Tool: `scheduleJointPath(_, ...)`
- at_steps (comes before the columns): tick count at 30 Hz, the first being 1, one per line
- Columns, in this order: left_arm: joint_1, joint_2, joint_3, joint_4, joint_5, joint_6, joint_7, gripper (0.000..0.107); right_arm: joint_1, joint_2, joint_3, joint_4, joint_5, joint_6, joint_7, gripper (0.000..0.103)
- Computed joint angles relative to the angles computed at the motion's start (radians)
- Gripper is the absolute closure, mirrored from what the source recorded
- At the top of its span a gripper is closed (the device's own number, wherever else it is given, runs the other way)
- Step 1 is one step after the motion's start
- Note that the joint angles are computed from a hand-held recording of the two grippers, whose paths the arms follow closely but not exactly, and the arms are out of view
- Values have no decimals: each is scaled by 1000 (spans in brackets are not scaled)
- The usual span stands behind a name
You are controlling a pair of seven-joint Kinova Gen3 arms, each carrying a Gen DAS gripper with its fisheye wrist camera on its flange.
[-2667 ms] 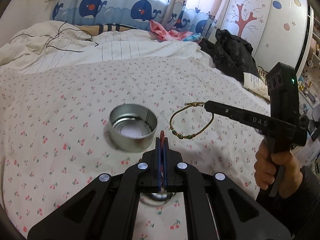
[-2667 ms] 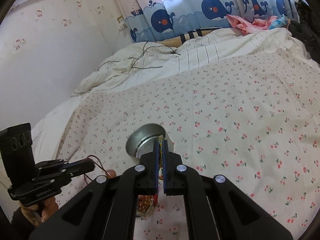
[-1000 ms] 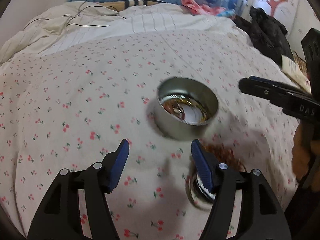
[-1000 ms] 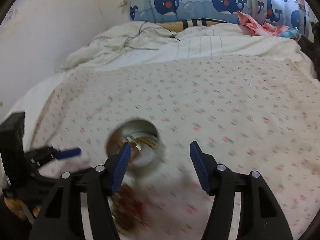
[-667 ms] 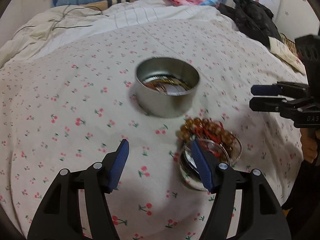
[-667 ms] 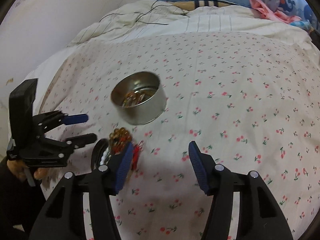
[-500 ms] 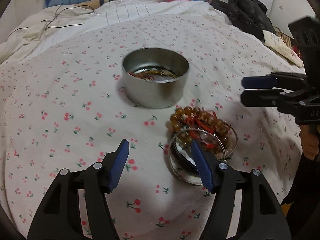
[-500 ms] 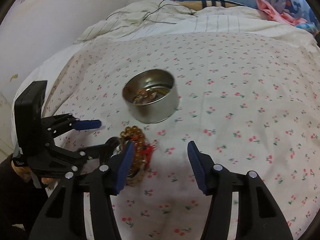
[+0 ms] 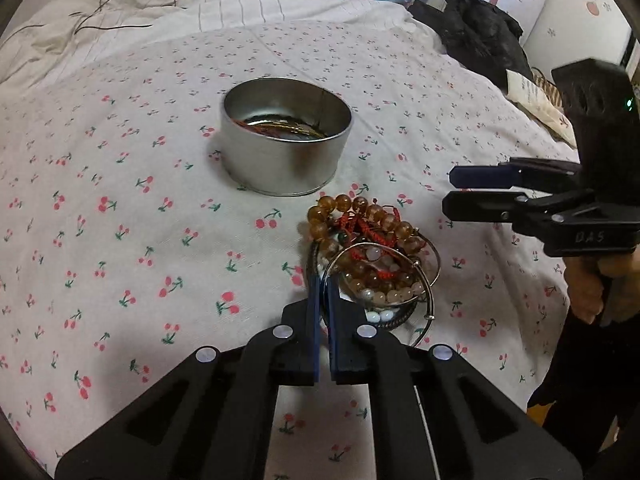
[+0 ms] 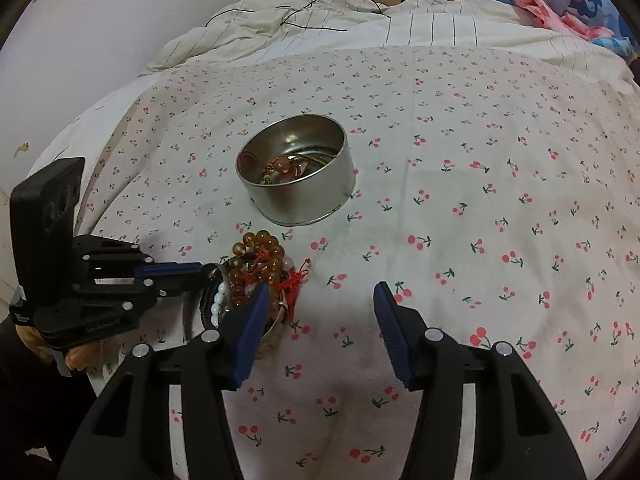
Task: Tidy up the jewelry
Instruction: 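Grasp a silver bangle with the left tool while the right tool grasps amber beads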
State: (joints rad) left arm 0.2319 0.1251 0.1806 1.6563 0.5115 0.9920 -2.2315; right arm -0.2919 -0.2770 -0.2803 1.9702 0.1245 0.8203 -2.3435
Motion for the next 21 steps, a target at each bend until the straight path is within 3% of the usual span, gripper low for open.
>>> scheduleJointPath(9,-30,-20,-19,-4,43,28,-16,105,-3,21,-76,-19,108,-19,-79,49)
scheduleJointPath(21,-83,-23,-46,-13,48,35,10,104,-102,177,-17,-63,165,-38,-127,83)
